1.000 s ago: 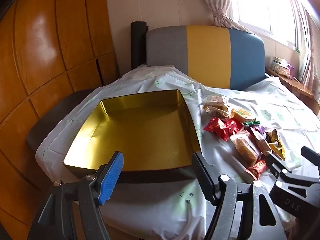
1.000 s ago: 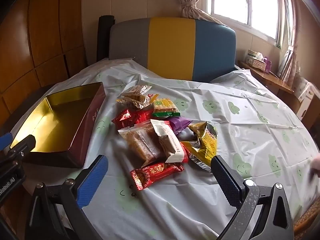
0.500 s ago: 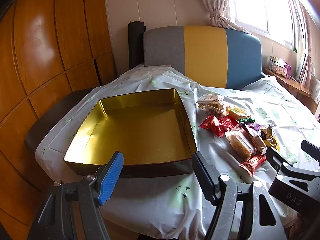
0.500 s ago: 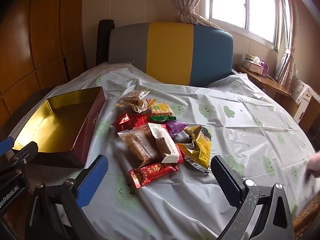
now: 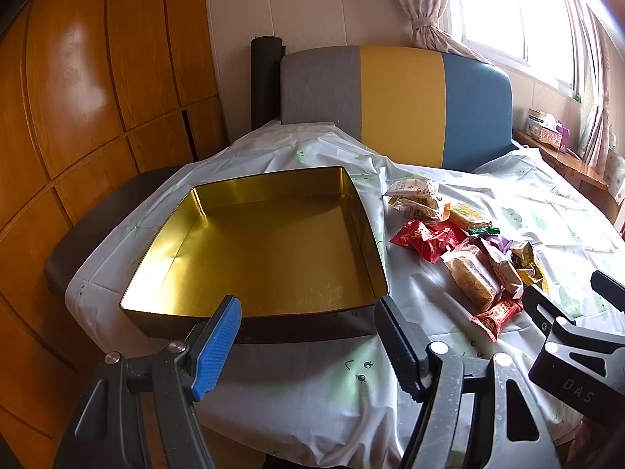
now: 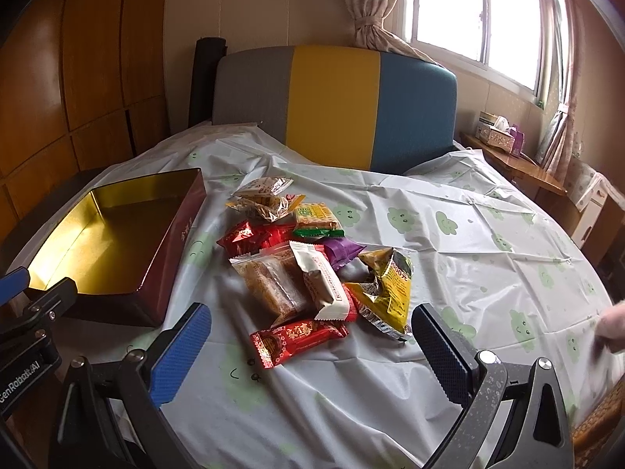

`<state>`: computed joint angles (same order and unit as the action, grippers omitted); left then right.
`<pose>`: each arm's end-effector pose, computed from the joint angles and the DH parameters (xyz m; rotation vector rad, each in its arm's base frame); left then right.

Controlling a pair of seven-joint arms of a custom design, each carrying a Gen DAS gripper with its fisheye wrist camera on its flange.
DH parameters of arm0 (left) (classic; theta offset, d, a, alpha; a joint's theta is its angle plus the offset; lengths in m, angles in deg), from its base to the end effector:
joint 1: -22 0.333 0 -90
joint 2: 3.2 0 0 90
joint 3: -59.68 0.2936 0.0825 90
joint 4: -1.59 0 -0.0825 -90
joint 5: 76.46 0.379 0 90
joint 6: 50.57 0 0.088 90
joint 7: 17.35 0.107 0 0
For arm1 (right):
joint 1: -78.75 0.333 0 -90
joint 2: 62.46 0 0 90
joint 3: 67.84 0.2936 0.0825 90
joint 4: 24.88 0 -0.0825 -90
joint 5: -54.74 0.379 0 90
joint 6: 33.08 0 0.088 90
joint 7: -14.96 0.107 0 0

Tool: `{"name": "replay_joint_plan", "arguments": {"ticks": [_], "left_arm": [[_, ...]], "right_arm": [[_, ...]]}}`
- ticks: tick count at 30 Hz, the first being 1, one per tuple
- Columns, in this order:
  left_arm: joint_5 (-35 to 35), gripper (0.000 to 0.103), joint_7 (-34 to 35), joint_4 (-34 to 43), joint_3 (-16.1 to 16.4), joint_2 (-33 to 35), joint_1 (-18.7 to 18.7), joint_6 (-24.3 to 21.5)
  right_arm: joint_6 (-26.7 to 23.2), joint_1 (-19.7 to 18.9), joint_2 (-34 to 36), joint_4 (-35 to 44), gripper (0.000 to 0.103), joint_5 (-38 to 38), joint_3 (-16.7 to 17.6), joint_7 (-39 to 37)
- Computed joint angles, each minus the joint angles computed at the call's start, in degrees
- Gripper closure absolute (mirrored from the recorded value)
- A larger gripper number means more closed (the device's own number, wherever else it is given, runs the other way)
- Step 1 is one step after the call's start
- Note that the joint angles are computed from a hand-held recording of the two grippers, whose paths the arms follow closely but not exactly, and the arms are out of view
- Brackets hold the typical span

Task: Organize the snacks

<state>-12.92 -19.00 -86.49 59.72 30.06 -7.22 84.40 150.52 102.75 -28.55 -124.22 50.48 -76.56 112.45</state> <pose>0.6268 -0.3363 0.3297 -1.9025 1.3245 -0.5313 0.6713 0.2094 0.3335 -1.8868 1.4236 -0.7189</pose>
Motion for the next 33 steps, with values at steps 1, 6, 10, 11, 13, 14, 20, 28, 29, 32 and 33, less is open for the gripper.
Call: {"name": "replay_joint_plan", "arguments": {"ticks": [1,6,10,11,13,14,20,28,29,32,33], "left_arm": [[0.1,0.031,-0.1,-0.1,0.1,-0.1,0.0,0.1],[0.4,0.031,-0.1,-0.7,0.0,-0.4,0.0,0.4],[0.5,0.031,0.0,-0.4,-0.1,-0.3,-0.1,0.0],[0.5,0.031,0.0,-0.4,-0.1,-0.3,-0.1,0.0],[0.5,0.031,0.1,-0.4,-0.1,-0.3,0.0,0.0],[0.4,0.031,0.3,-0.2,-0.2,-0.2,-0.1,-0.1],[0.2,0.031,1.0,0.5,-0.2,0.2,-0.3,-0.3],[-0.5,0.031,2.3,1.5,-0.2,0.9,-0.4,-0.1],[-0.7,0.031,2.7,1.8,-0.2,1.2,-0.4,0.0],[-1.2,0.031,3.6,2.4,0.0,1.7,-0.6,0.3],[-1.3,0.031,3.7,2.5,0.1,1.7,-0.7,0.4]], "right_arm": [[0.0,-0.2,0.0,0.0,0.000,0.0,0.2,-0.1],[0.5,-0.5,-0.2,-0.2,0.000,0.3,0.5,-0.3],[0.7,-0.5,-0.2,-0.2,0.000,0.5,0.4,-0.4],[0.8,-0.4,-0.2,-0.2,0.000,0.5,0.4,-0.5],[0.9,-0.4,-0.2,-0.2,0.000,0.6,0.3,-0.6],[1.0,-0.5,-0.2,-0.3,0.000,0.7,0.3,-0.6],[1.2,-0.6,-0.2,-0.3,0.000,1.2,0.4,-0.8],[1.0,-1.4,0.1,0.0,0.000,1.6,1.0,-1.3],[0.9,-1.7,0.1,0.1,0.000,1.6,1.2,-1.4],[0.4,-2.3,0.5,0.6,0.000,1.8,1.7,-1.4],[0.3,-2.5,0.5,0.8,0.000,1.8,1.9,-1.4]]}}
